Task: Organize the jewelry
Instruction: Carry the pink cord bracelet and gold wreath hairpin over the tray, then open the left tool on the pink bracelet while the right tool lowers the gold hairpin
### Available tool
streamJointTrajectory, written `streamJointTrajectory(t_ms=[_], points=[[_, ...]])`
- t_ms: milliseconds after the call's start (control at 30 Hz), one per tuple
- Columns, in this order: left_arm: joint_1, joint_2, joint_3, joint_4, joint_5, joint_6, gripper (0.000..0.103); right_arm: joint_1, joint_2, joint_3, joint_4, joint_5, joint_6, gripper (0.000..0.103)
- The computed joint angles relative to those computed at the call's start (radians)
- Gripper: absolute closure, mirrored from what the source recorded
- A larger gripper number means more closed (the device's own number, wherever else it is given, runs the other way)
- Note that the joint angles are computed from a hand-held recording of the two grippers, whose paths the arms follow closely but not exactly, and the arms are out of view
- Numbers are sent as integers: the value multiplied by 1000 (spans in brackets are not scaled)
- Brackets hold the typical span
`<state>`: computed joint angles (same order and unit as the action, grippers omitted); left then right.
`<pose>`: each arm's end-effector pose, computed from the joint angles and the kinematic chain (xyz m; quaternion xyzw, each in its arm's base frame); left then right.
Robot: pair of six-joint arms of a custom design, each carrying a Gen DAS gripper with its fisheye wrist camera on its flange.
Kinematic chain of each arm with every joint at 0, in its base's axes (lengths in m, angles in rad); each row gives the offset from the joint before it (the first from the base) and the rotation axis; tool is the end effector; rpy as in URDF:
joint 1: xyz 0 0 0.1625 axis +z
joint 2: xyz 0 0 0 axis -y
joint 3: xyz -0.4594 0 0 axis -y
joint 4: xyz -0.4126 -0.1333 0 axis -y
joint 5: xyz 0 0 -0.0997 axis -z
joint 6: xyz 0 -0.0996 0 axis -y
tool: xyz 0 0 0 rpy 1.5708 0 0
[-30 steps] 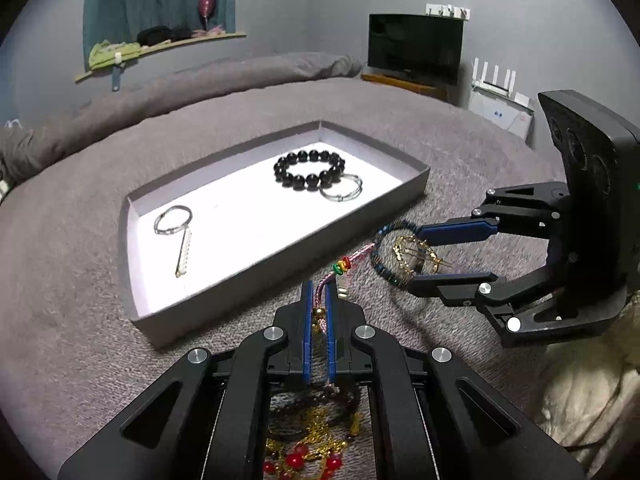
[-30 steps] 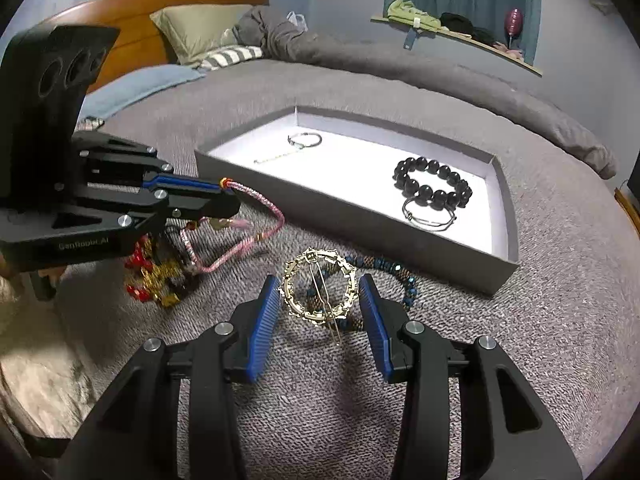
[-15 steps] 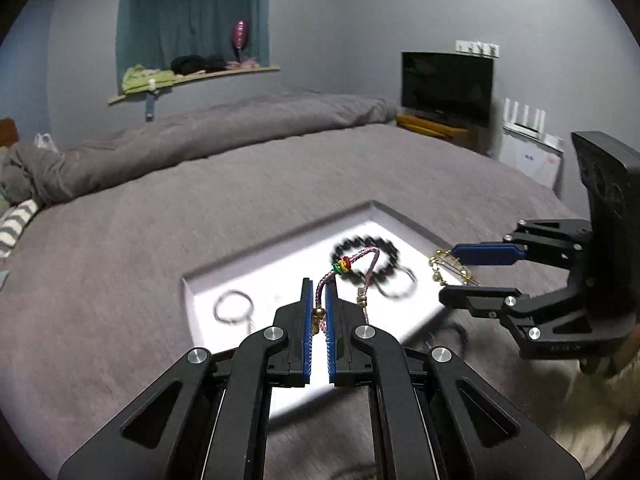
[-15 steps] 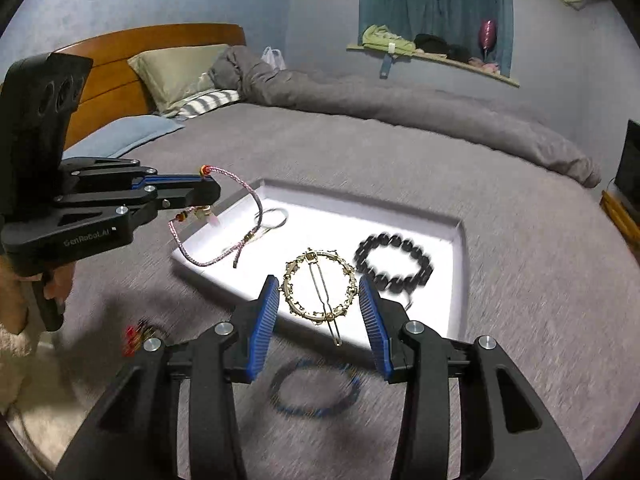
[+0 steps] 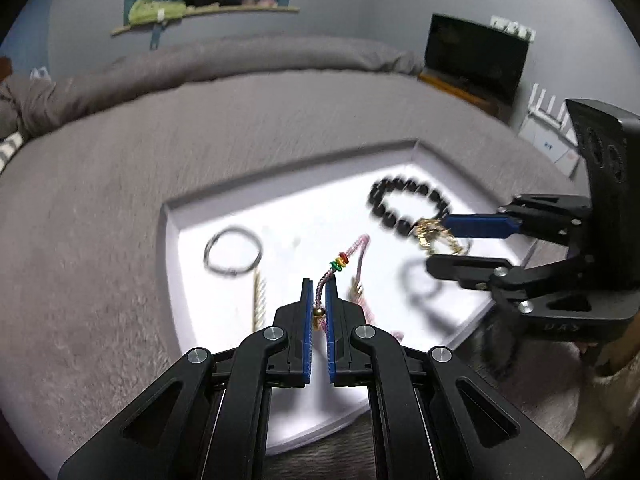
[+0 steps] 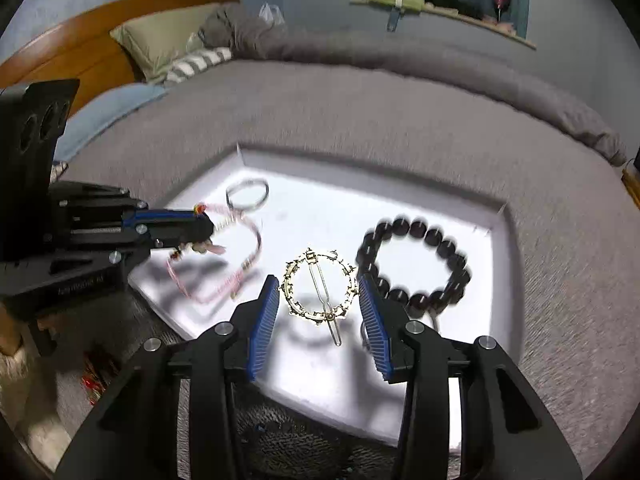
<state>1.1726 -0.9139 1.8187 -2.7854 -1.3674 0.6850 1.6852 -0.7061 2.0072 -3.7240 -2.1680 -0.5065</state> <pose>-0.1146 -0.6680 0.1394 0.4933 0.8503 -0.1376 0.1212 0.1438 -0.5745 0.0837 0.1501 -0.8658 0.3352 0.3397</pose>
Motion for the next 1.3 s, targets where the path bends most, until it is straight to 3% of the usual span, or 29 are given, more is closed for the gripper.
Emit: streamJointTrajectory(t_ms=[367, 500, 1000, 1300], points=[[-6, 1, 17, -37, 104, 62, 97, 3, 3, 10, 36, -10, 37, 61], [-2, 7, 10, -22, 114, 58, 97, 8, 17, -14, 49, -35, 32, 61], [2, 14, -2, -10, 126, 38, 97, 0, 13, -18, 73, -16, 61, 61], [2, 8, 1, -12, 115, 25, 82, 6, 16, -14, 42, -30, 57, 57]])
